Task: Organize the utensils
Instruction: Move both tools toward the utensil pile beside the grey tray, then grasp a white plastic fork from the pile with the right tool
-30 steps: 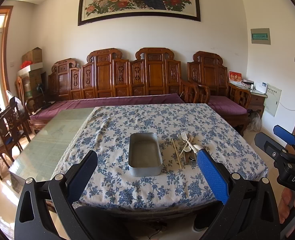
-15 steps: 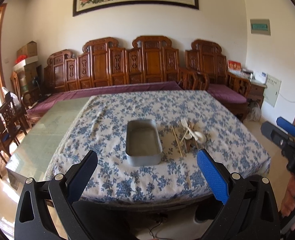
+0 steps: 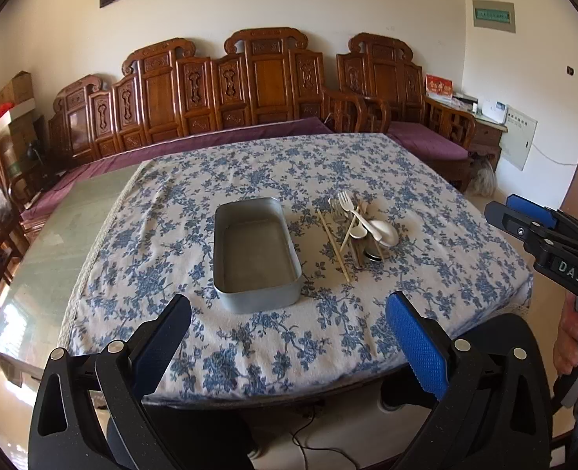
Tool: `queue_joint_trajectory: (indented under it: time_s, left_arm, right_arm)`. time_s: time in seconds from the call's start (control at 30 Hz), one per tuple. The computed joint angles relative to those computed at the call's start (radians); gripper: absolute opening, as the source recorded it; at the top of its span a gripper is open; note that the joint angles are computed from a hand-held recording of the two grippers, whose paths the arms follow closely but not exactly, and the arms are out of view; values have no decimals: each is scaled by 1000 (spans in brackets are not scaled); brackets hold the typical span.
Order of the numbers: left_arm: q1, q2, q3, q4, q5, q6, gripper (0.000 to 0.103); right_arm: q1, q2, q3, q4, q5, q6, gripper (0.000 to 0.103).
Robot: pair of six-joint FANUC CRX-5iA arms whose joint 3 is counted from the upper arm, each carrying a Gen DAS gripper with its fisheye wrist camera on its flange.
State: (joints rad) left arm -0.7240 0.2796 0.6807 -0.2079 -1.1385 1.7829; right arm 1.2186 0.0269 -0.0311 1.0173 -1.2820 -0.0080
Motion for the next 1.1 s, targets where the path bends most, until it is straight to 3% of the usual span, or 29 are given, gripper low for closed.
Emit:
queue_joint_trajectory:
  time_s: [0.3, 0.5, 0.77, 1.1]
  left_arm:
    - [41, 137, 136, 84, -37, -78, 96]
    - [46, 227, 235, 82, -47, -81, 88]
    - [74, 359, 384, 133, -107, -99, 81]
    - [84, 508, 586, 184, -203, -123, 68]
  right_arm:
    - [-124, 15, 3, -102, 110, 115, 45]
    - [-218, 52, 24, -203, 200, 212, 33]
    - [-335, 130, 64, -326, 318, 330, 28]
    - [-451, 280, 228, -505, 373, 558, 21]
